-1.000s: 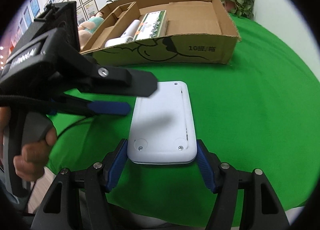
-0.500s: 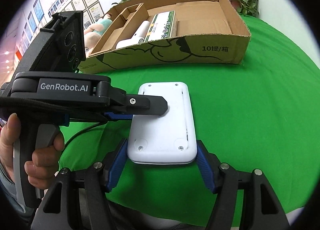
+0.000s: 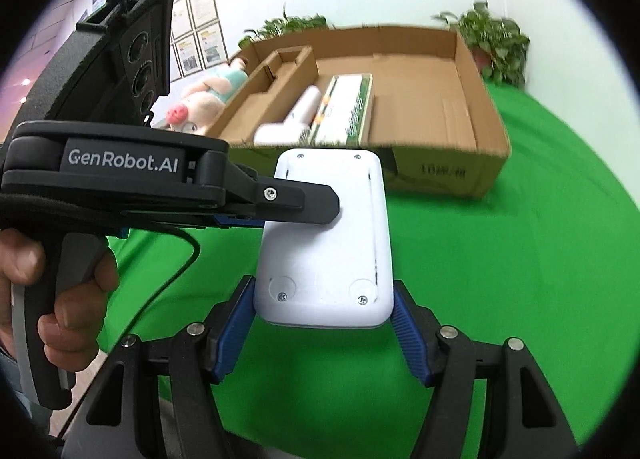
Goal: Organize objects
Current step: 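Lift the white case with the right gripper and carry it over the box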
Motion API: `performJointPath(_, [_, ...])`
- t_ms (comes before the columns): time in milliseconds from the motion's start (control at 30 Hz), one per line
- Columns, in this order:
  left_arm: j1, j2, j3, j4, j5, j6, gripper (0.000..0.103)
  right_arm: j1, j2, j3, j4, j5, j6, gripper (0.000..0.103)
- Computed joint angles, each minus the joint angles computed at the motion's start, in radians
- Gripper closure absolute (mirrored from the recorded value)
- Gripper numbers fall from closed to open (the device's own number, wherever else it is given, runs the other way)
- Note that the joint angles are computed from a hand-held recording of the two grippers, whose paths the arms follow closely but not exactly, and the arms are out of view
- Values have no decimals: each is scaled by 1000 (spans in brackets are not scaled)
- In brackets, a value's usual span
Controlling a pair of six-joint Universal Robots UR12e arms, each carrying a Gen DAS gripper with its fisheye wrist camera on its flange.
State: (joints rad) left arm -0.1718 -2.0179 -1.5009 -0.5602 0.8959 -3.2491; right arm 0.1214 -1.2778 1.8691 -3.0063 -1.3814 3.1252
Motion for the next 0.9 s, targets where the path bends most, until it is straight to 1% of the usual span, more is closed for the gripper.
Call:
performJointPath(33, [-4, -4, 9, 12, 7, -3, 74, 2, 0, -1, -9, -4, -5, 38])
performJointPath(200, [4, 3, 32, 24, 23, 24, 74, 12, 11, -28, -54, -27, -27, 38])
performJointPath(233, [9, 30, 15, 22, 21, 32, 74, 12, 12, -32, -59, -29, -30, 38])
performJointPath(267, [9, 31, 26, 21, 25, 40, 74, 14, 15, -39, -72, -37, -31, 38])
performJointPath(300, [12, 48, 20, 18, 29, 53, 74, 15, 18, -44, -80, -41, -33, 38])
performJointPath(467, [-3, 48, 82, 25, 71, 112, 76, 15, 34, -82, -124, -64, -42, 39])
performJointPath(567, [-12, 39, 129, 11, 89, 137, 76, 5, 43, -109, -134, -55, -21, 39])
performJointPath(600, [-7, 52, 122, 6, 86, 149, 76, 3, 47, -121, -138, -55, -17, 39])
performJointPath(700, [-9, 33, 183, -23, 83, 168, 76, -9, 55, -151, -137, -42, -5, 39])
performJointPath(733, [-16, 15, 224, -40, 86, 169, 76, -13, 58, -161, -139, -43, -2, 39])
performJointPath(833, [-22, -17, 306, -89, 88, 194, 76, -23, 60, -185, -138, -34, 14, 39])
performJointPath(900, [-23, -41, 365, -131, 82, 203, 76, -31, 62, -206, -119, -26, 25, 39])
